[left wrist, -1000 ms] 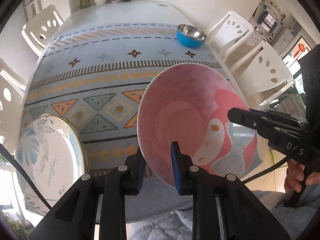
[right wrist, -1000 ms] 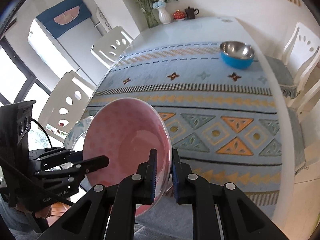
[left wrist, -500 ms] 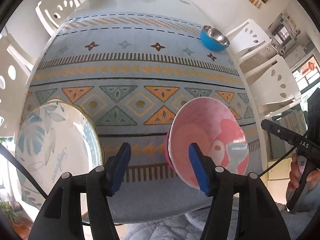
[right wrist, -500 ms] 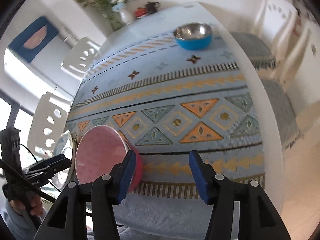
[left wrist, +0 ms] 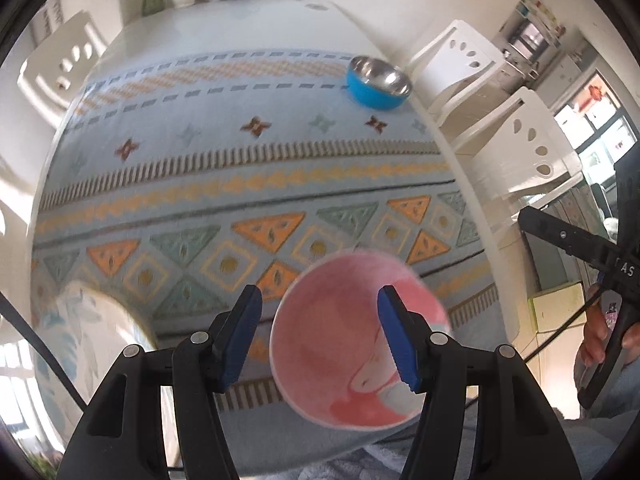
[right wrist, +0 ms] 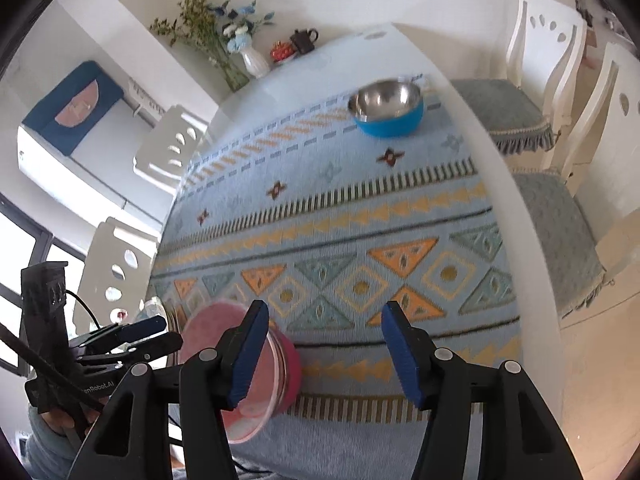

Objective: Organize plates and bowls
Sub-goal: 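Carry the pink bowl and lower it into the red-sided steel bowl, then reach both grippers to the blue-sided steel bowl rim and close on it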

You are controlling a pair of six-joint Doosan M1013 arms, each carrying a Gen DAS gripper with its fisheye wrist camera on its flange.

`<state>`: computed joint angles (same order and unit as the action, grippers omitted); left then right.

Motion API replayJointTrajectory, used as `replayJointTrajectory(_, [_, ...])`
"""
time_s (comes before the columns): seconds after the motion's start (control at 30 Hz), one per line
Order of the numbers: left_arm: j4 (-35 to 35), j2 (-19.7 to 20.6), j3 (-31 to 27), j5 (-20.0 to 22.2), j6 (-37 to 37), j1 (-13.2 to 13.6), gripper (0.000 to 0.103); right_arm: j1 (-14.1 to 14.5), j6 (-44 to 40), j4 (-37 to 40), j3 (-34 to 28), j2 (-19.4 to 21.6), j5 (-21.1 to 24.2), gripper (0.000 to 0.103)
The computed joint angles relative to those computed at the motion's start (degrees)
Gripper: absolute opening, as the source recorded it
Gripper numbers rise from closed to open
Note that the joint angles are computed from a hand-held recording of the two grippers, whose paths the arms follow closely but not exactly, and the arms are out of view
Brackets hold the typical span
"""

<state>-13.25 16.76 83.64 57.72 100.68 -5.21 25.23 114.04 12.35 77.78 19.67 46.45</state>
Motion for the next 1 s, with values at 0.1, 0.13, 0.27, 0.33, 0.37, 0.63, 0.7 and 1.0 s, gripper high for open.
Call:
replayJointTrajectory(0.1, [1.7, 1.2, -3.1, -0.1, 0.9, -0.8, 0.058, -0.8, -0.3, 0.1, -1.1, -0.2, -1.0, 0.061])
replayJointTrajectory(0.13, [1.6, 1.6, -4.1, -0.3, 1.4, -1.0, 0.058, -1.0, -0.5, 0.0, -1.5, -0.2, -1.0, 0.062])
replayJointTrajectory(0.27, [0.2, 2.8, -8.4, -1.7, 4.0, -1.4, 0.059, -2.2, -1.7, -0.4, -3.9, 0.1, -1.6, 0.063])
replayJointTrajectory(0.33, [1.1, 3.3, -10.4, -2.7, 5.2, -1.9, 0.059, -2.6, -2.1, -1.1, -5.5, 0.2, -1.5, 0.063])
replayJointTrajectory(0.37, [1.4, 3.5, -11.5, -3.5, 6.2, -2.2, 0.059, -2.7, -2.6, -1.8, -6.4, 0.1, -1.8, 0.064])
replayJointTrajectory(0.63, [0.0, 6.1, -19.8, -8.1, 13.1, -3.4, 0.066, -2.6, -1.7, -12.5, -13.0, 0.4, -6.8, 0.070])
replayJointTrajectory(0.7, [1.1, 7.2, -21.9, -9.6, 15.2, -4.0, 0.066, -2.6, -2.3, -14.1, -13.9, 0.8, -9.2, 0.070])
replayJointTrajectory(1.0, [-3.7, 18.1, -38.0, -3.5, 13.4, -3.3, 0.067, -3.3, 4.8, -22.9, -18.7, 5.3, -14.1, 0.070])
